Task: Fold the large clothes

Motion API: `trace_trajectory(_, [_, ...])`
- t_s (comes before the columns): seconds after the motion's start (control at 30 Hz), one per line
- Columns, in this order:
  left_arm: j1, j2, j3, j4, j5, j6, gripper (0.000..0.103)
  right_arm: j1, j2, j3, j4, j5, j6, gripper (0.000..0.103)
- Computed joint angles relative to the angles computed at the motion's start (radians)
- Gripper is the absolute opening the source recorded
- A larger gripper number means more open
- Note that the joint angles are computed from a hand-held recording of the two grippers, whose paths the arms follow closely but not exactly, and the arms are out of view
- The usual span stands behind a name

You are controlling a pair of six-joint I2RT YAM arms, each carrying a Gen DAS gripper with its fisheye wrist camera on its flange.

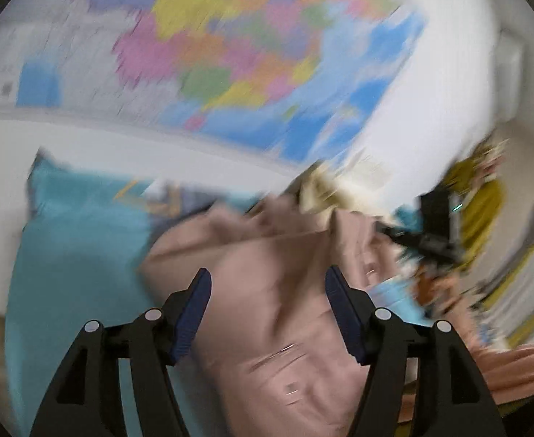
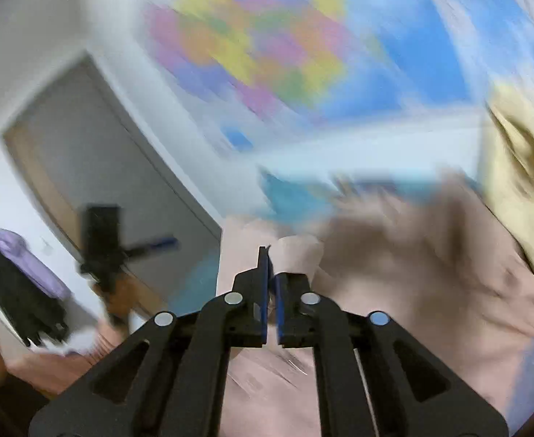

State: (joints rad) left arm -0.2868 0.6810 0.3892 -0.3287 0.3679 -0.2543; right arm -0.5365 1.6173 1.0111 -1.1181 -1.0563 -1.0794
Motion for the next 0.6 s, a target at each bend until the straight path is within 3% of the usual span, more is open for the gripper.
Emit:
trace_trajectory(0.1, [-0.131, 0.203, -0.048, 0.141, -0.165, -0.016, 0.062, -0.034, 0.112, -0.017, 0.155, 0.171, 0.067, 0.015])
trace_trajectory(0.13, [-0.177, 0.289, -0.064, 0.205, -0.209, -0.018, 0.062, -0.049, 0.138, -0.049, 0.284, 0.249, 0.157, 0.026])
trace_trajectory(0.17, [-0.202, 0.345, -0.074, 0.251, -0.232, -0.021, 0.062, -0.054, 0.164, -0.055, 0.33, 0.281, 0.192, 0.042])
trace_trajectory(0.2, [-0.24, 0.44, -0.075, 0.313, -0.264, -0.027, 0.062, -0.083, 0.22, -0.035, 0.329, 0.287, 0.189, 0.046])
trace_trajectory(0.27, [-0.31, 0.587, -0.054, 0.378, -0.343, -0.031, 0.063, -0.153, 0.273, -0.007, 0.251, 0.25, 0.125, 0.067])
trace_trajectory(0.37, [-0.378, 0.747, -0.014, 0.44, -0.467, -0.025, 0.063, -0.251, 0.268, -0.015, 0.187, 0.214, 0.013, 0.076])
trace_trajectory(0.47, [-0.322, 0.83, 0.005, 0.48, -0.416, -0.031, 0.063, -0.271, 0.19, -0.08, 0.167, 0.219, -0.056, 0.089])
trace_trajectory(0.53, [-0.293, 0.849, 0.007, 0.502, -0.392, -0.038, 0.061, -0.261, 0.168, -0.141, 0.175, 0.242, -0.112, 0.091])
trace_trajectory(0.6, [-0.279, 0.841, 0.003, 0.511, -0.38, -0.043, 0.06, -0.214, 0.132, -0.222, 0.285, 0.271, -0.047, 0.091])
